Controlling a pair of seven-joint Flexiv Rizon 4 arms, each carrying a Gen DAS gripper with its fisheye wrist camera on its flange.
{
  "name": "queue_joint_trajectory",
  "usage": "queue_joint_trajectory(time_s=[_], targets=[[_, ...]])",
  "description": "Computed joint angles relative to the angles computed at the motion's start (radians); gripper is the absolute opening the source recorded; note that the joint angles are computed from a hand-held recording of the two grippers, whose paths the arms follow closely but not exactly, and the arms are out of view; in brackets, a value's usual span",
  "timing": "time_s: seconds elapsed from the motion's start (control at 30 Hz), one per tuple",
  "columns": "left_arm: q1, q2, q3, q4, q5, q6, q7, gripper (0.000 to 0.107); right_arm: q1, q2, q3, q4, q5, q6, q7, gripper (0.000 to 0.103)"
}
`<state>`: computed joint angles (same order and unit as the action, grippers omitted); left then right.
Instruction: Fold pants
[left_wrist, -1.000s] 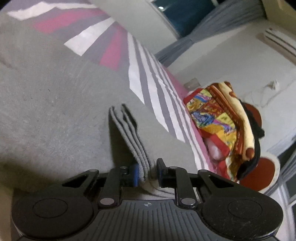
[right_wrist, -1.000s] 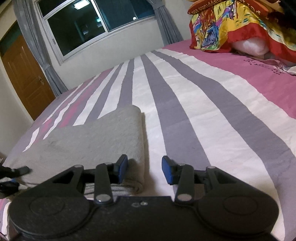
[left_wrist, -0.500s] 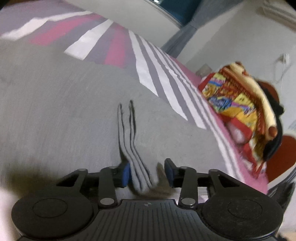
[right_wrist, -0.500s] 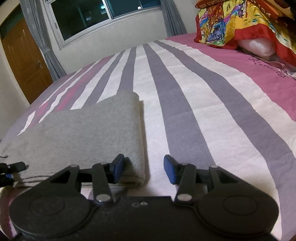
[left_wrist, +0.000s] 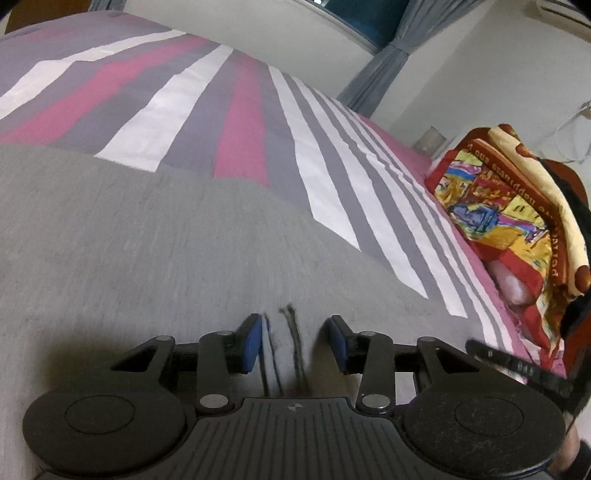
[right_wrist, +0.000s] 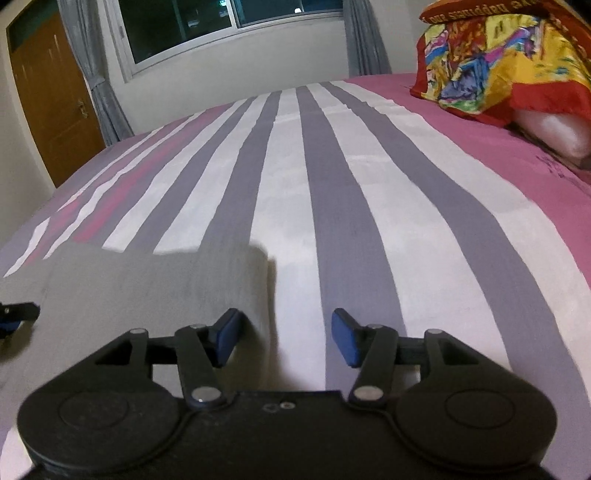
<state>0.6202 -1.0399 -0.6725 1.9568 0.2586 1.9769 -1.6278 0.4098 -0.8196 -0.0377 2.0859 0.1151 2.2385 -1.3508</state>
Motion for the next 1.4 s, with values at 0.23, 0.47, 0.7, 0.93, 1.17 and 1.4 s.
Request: queue_joint_trajectory(time_s=[0.23, 0.47, 0.7, 0.93, 1.17, 1.4], targets=[[-0.008, -0.031, 0.002, -0.03, 0.016, 0.014, 0.015, 0.041, 0.034, -0.044, -0.045, -0.099, 0.006, -0.066, 0.004, 0.073], [-0.016, -0.008, 0.014, -0.015, 0.001, 0.009, -0.002, 0.041, 0.063, -0.028, -0.065, -0.085, 0.034, -0.086, -0.012, 0.074], [-0.024, 0.059, 0.044, 0.061, -0.008, 0.016, -0.022, 0.041, 0.12, 0.025, -0.109, -0.022, 0.051, -0.147, -0.036, 0.074], [-0.045, 0.124, 0.119, 0.173, 0.056, 0.109, -0.03, 0.041, 0.147, 0.088, -0.096, 0.109, 0.082, -0.118, -0.061, 0.074], [-0.031, 0.138, 0.289, 0.378, 0.137, 0.571, -0.168, 0.05, 0.003, 0.044, 0.083, 0.263, 0.053, 0.287, -0.064, 0.081], [0.113, 0.056, 0.454, 0.471, 0.209, 0.822, -0.39, 0.065, -0.002, 0.024, 0.088, 0.251, 0.155, 0.338, 0.008, 0.093]])
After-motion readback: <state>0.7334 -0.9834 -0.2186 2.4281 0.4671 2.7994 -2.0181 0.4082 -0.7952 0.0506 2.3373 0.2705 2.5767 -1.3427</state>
